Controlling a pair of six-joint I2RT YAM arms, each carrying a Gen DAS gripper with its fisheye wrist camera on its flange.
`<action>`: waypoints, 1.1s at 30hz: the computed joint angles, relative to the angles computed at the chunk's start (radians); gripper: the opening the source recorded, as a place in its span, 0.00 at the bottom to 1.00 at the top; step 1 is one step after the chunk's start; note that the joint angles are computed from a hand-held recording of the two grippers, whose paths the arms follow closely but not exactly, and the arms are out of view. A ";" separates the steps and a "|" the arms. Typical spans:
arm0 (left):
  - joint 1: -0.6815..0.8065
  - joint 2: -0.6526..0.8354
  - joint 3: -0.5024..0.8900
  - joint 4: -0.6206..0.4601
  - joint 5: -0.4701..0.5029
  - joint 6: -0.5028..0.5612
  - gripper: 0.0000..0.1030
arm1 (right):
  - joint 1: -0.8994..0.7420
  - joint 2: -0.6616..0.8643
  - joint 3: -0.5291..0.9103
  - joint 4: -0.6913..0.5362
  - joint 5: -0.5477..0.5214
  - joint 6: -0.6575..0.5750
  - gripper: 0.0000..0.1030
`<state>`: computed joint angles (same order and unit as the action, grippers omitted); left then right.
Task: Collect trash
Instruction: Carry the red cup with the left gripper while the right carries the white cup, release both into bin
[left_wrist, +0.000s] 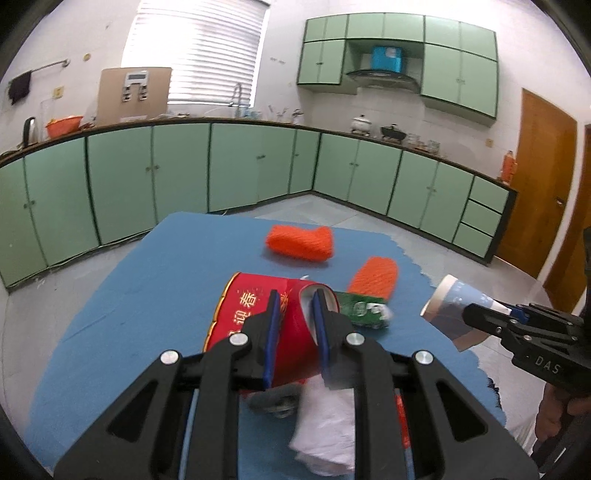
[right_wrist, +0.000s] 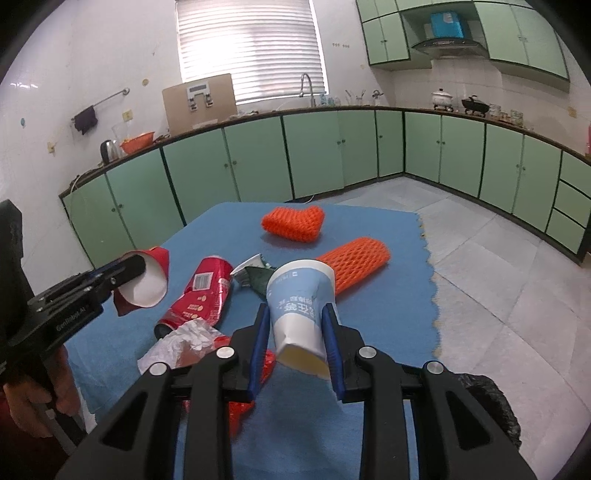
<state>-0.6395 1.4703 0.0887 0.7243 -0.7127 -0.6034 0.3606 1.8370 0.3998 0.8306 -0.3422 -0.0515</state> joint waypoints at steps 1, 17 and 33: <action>-0.010 0.011 0.010 0.001 -0.003 0.000 0.16 | -0.013 -0.013 -0.008 -0.001 -0.002 -0.002 0.28; -0.156 0.340 0.335 0.096 0.082 0.098 0.16 | -0.367 -0.108 -0.071 -0.024 -0.108 -0.067 0.28; -0.228 0.765 0.840 0.038 0.302 0.177 0.16 | -0.789 0.085 0.030 -0.055 -0.218 -0.185 0.28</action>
<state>-0.8672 2.2349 0.9291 0.7623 -0.4106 -0.4261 -0.4282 1.9223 0.4294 0.7753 -0.5605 -0.2365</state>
